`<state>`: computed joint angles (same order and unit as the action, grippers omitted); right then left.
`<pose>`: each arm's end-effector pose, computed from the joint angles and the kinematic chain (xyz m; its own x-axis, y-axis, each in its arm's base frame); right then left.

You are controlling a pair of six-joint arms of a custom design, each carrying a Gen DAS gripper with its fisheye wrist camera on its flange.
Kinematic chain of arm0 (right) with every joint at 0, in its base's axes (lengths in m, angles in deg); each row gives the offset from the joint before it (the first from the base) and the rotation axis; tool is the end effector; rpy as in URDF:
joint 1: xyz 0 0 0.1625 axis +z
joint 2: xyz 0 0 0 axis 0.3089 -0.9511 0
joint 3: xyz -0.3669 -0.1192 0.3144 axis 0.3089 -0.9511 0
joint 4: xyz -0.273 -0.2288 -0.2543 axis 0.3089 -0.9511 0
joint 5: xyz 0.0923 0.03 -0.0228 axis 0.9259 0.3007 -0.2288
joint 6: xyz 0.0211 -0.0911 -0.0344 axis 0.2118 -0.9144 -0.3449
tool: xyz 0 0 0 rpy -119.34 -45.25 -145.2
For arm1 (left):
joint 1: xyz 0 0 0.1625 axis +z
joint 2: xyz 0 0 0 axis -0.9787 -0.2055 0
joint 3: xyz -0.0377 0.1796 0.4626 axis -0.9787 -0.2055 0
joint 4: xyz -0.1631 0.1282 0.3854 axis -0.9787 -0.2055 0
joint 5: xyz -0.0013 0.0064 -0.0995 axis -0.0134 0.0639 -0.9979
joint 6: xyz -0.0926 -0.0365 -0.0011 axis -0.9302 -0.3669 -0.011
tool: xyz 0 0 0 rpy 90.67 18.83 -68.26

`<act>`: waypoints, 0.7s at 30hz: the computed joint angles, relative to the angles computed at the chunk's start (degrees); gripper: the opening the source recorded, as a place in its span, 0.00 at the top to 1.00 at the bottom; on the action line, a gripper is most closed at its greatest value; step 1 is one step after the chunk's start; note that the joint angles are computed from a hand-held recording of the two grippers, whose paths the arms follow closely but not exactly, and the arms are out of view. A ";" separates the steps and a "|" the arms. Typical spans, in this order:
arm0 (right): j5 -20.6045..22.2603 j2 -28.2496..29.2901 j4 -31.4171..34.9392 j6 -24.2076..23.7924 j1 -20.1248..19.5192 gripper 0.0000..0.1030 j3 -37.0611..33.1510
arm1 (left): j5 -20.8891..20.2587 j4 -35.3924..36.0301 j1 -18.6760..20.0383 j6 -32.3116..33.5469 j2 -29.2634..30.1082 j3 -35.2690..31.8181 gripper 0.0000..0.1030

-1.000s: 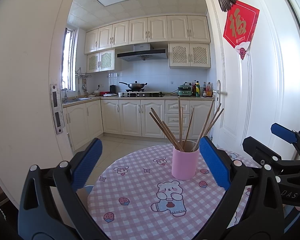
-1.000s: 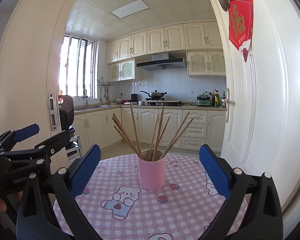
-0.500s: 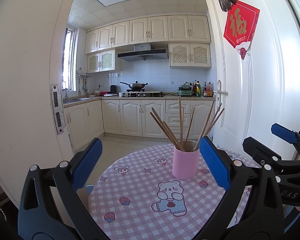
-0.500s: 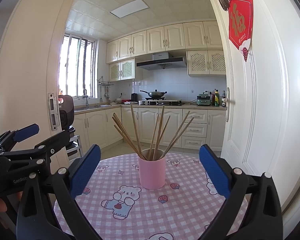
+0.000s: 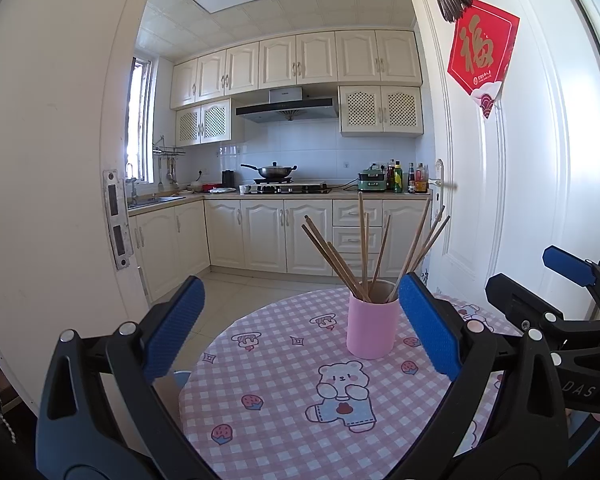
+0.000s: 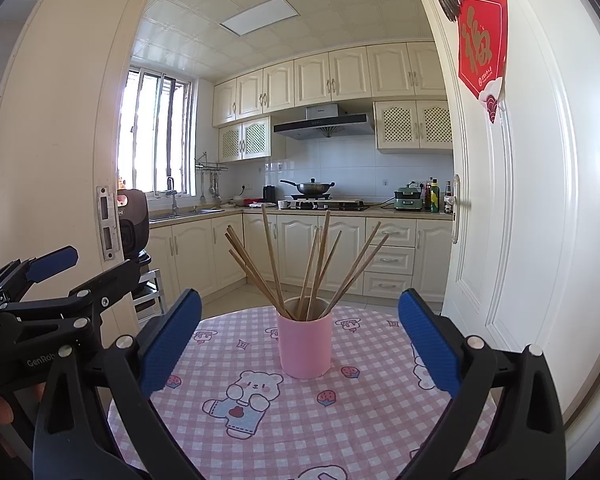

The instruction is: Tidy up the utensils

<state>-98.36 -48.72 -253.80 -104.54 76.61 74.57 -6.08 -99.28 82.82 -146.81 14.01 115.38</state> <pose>0.1813 -0.3245 0.3274 -0.5917 -0.5382 0.6002 -0.7550 0.1091 -0.6466 -0.3985 -0.2624 0.1221 -0.6589 -0.3132 -0.6840 0.6803 0.1401 -0.7195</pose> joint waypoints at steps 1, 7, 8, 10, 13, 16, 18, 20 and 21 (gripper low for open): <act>0.02 0.01 -0.10 -0.05 -0.01 0.08 0.04 | 0.00 0.00 0.00 0.00 0.00 0.00 0.07; 0.00 0.31 -0.57 -0.03 0.11 0.08 0.18 | -0.21 0.31 -0.10 -0.23 0.11 -0.06 0.07; -0.02 0.30 -0.47 -0.02 0.14 0.08 0.13 | -0.33 0.52 -0.16 -0.34 0.19 -0.10 0.07; -0.25 0.38 -0.64 -0.02 0.31 0.08 0.20 | -0.46 0.81 -0.17 -0.41 0.26 -0.25 0.07; -0.18 0.37 -0.67 0.03 0.26 0.08 0.20 | -0.50 0.50 -0.17 -0.08 0.14 -0.23 0.07; -0.34 0.46 -0.55 0.14 0.37 0.08 0.13 | -0.57 0.57 -0.14 0.02 0.20 -0.37 0.07; -0.49 0.55 -0.71 0.16 0.43 0.08 0.19 | -0.62 0.60 -0.12 0.06 0.22 -0.41 0.07; -0.67 0.65 -0.76 0.24 0.49 0.08 0.12 | -0.70 0.65 -0.04 0.21 0.27 -0.52 0.07; -0.77 0.72 -0.90 0.31 0.54 0.08 0.15 | -0.76 0.70 -0.03 0.26 0.33 -0.63 0.07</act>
